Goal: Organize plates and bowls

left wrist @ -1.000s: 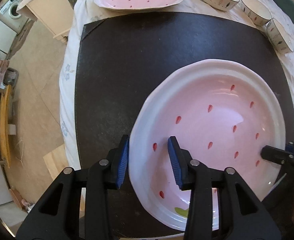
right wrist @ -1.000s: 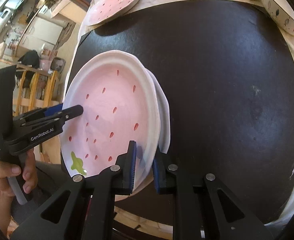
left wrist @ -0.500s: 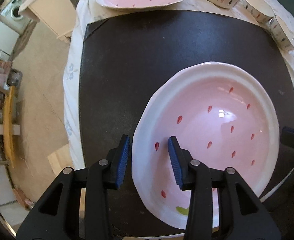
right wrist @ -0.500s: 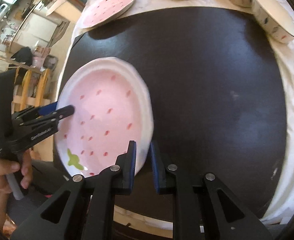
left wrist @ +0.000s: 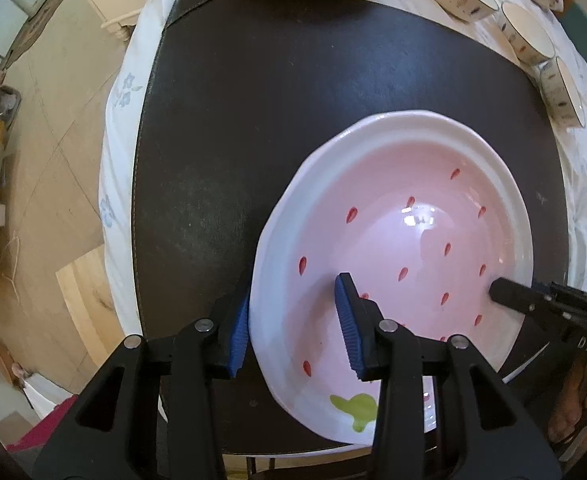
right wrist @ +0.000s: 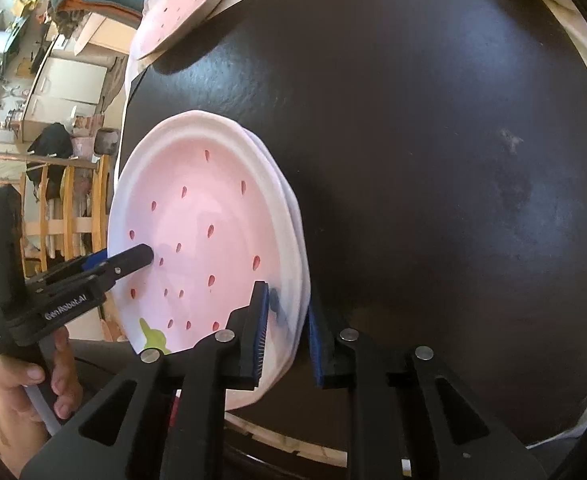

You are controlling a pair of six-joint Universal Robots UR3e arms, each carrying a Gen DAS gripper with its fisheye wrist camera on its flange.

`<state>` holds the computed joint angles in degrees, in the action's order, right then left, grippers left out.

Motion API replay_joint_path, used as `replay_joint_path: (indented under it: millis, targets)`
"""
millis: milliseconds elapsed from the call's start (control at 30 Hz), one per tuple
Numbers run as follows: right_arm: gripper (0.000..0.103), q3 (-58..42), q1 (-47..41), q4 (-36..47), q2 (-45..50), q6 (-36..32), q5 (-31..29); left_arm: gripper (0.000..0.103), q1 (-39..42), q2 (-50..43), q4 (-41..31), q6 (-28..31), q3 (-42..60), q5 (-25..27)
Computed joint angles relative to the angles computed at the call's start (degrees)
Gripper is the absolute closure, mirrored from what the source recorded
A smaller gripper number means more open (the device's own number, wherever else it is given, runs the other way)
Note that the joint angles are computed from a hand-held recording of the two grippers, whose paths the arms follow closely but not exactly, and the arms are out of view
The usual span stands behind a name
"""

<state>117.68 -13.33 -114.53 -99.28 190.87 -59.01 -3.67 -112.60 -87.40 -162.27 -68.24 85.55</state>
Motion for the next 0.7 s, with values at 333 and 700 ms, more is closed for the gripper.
replay_joint_path:
  millis: [333, 700]
  targets:
    - [0.079, -1.08, -4.14, -1.10, -0.02, 0.64, -4.08, 0.068, -6.48, -7.89, -1.45, -2.20, 11.40, -1.07]
    - [0.079, -4.29, -11.95, -1.36, 3.46, -1.87, -6.27, 0.068, -10.42, -20.34, -7.39, -4.41, 30.50, -4.25]
